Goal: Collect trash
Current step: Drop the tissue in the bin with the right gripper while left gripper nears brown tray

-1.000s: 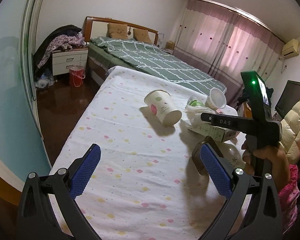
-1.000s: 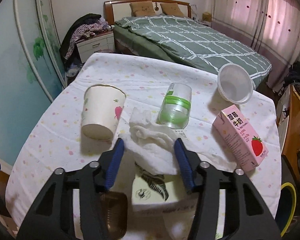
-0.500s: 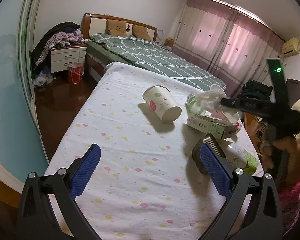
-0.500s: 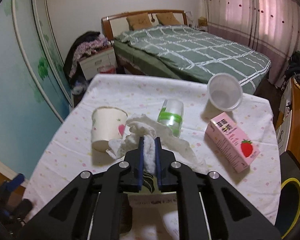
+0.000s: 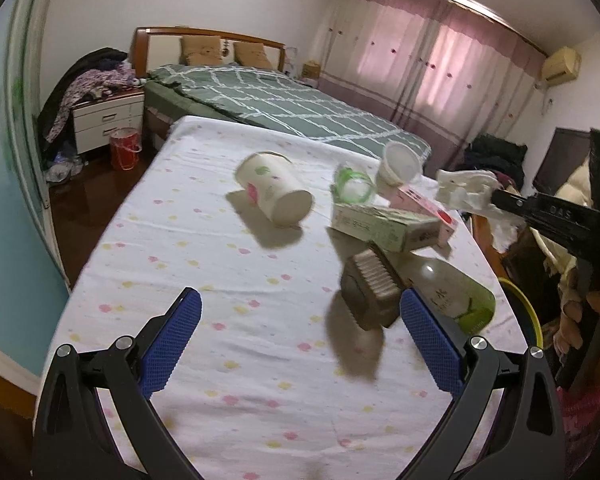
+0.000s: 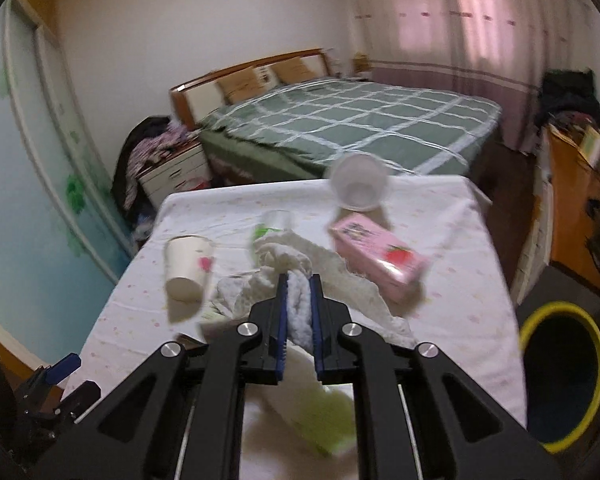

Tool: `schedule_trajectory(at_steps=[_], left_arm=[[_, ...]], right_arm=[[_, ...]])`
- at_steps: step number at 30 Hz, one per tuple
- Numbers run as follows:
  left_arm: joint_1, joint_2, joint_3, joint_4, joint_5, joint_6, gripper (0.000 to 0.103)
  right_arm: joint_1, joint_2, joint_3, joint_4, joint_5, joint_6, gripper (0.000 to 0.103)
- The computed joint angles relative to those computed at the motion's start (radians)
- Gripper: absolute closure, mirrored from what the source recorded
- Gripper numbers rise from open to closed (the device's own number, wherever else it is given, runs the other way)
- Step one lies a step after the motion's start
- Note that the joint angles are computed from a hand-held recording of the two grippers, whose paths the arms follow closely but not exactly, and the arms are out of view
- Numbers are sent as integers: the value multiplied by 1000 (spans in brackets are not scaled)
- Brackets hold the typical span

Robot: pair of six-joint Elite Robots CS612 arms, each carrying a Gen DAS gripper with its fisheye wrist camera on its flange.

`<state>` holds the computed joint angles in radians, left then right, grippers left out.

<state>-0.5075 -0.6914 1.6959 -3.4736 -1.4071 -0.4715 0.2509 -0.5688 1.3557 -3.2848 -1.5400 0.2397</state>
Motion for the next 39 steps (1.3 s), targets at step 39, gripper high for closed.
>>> schedule_trajectory(at_steps=[39], left_arm=[[7, 60, -144, 266, 30, -12, 5]], right_arm=[[-167, -3, 215, 2, -337, 413, 90]])
